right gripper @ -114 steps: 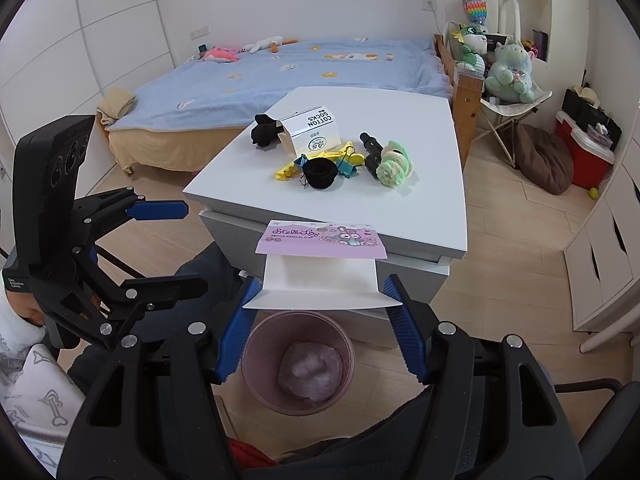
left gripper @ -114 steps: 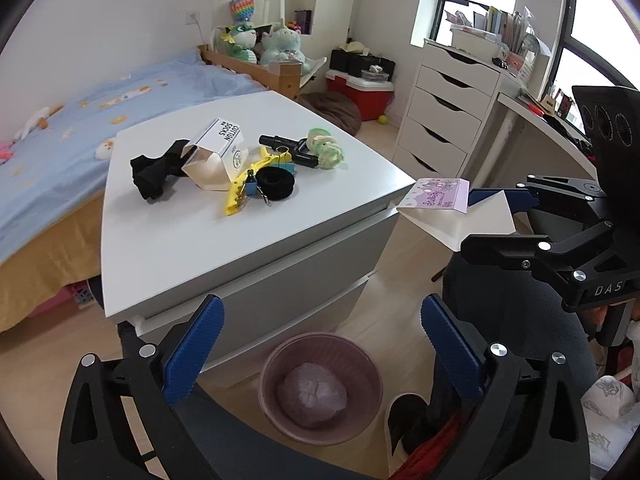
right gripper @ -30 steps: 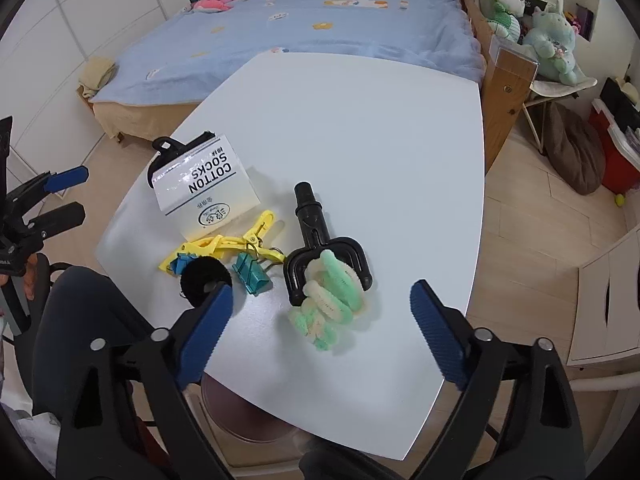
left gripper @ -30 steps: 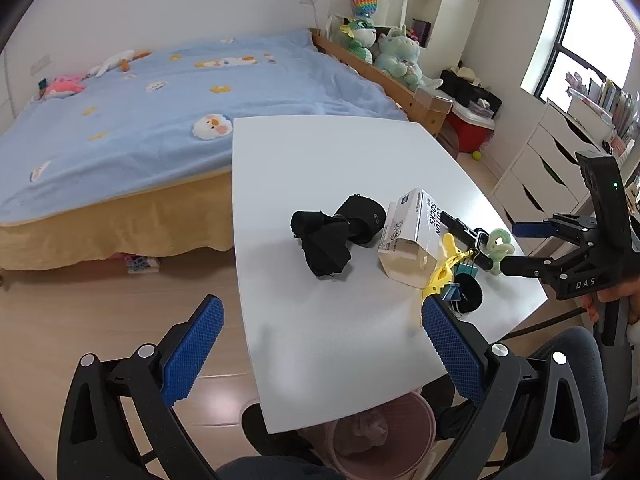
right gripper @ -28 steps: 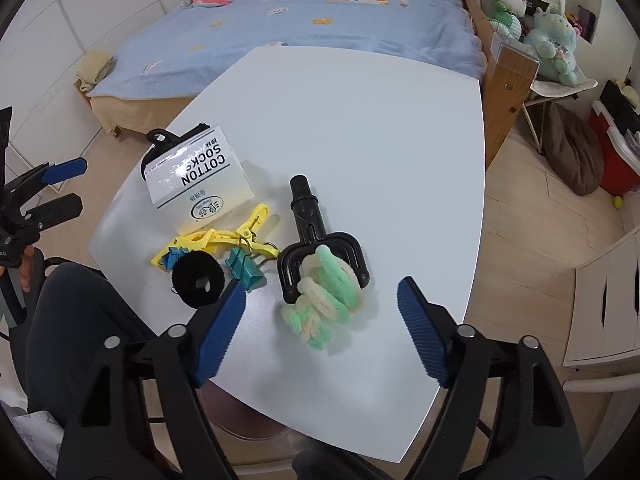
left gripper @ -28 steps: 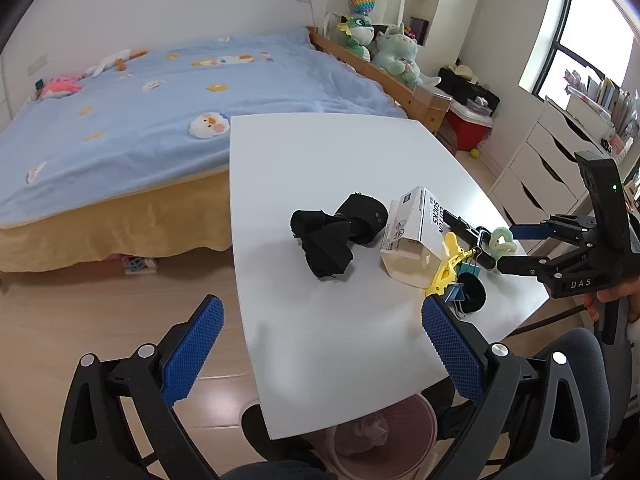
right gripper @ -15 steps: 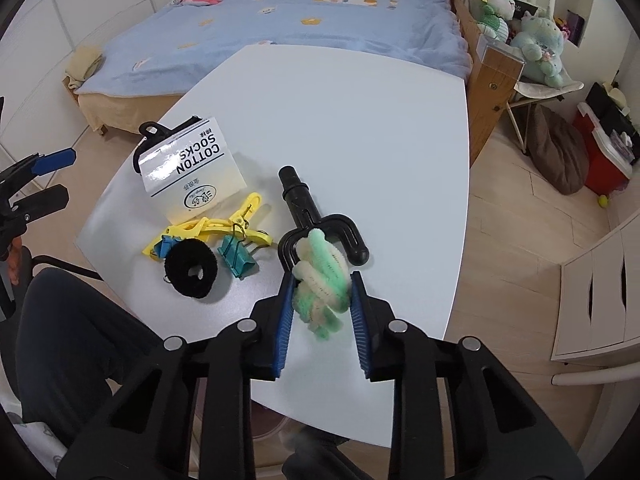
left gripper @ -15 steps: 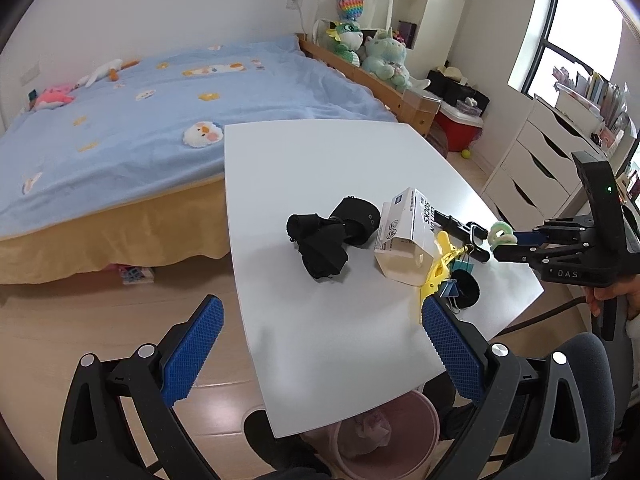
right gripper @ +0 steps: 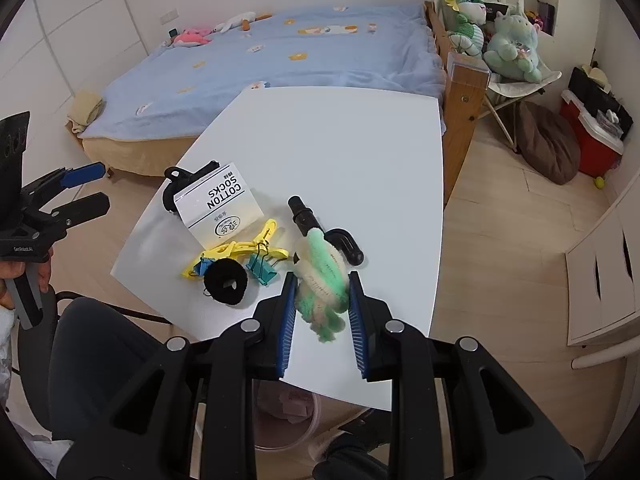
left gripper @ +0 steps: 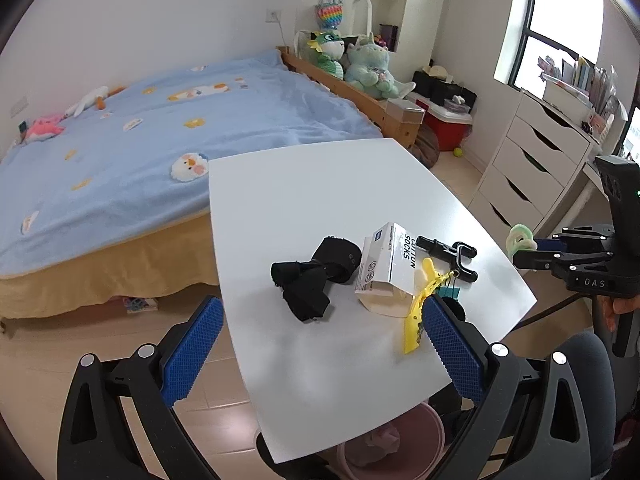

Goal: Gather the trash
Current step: 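Reach to the green crocheted scrunchie and grasp it with the right gripper, then grasp the white COTTON SOCKS box with the left gripper, then carry the box to the bin and release it with the left gripper while the right carries the scrunchie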

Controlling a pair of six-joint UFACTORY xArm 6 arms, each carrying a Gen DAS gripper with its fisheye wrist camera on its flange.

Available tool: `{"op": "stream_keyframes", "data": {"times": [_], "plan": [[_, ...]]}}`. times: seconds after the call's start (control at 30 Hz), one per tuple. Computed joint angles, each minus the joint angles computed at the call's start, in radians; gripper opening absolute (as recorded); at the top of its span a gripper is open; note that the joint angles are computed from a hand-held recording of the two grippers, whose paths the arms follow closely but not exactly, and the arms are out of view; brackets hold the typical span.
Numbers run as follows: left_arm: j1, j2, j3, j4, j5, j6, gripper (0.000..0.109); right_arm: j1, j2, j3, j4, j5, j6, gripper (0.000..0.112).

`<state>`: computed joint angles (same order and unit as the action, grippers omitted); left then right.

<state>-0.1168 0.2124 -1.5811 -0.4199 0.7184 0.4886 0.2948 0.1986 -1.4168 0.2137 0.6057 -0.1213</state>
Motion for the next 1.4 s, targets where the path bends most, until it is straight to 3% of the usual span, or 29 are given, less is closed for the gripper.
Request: {"op": "stream_keyframes", "data": {"times": [0.77,0.83,1.0,1.1,1.4], "plan": [[-0.052,0.367,-0.537,0.041,0.412,0.001,0.094,-0.002,-0.045,0.056,0.064,-0.031,-0.039,0.025],[-0.052,0.391,-0.571,0.044,0.443,-0.004,0.080,-0.003,-0.046,0.059,0.068,-0.032,-0.040,0.025],[-0.053,0.413,-0.595,0.043,0.466,-0.016,0.067,-0.004,-0.043,0.060,0.075,-0.032,-0.044,0.025],[-0.057,0.406,-0.579,0.056,0.452,-0.023,0.050,-0.003,-0.041,0.057,0.077,-0.031,-0.045,0.025],[-0.056,0.369,-0.521,0.022,0.405,-0.006,0.035,0.000,-0.034,0.052,0.083,-0.033,-0.051,0.025]]}}
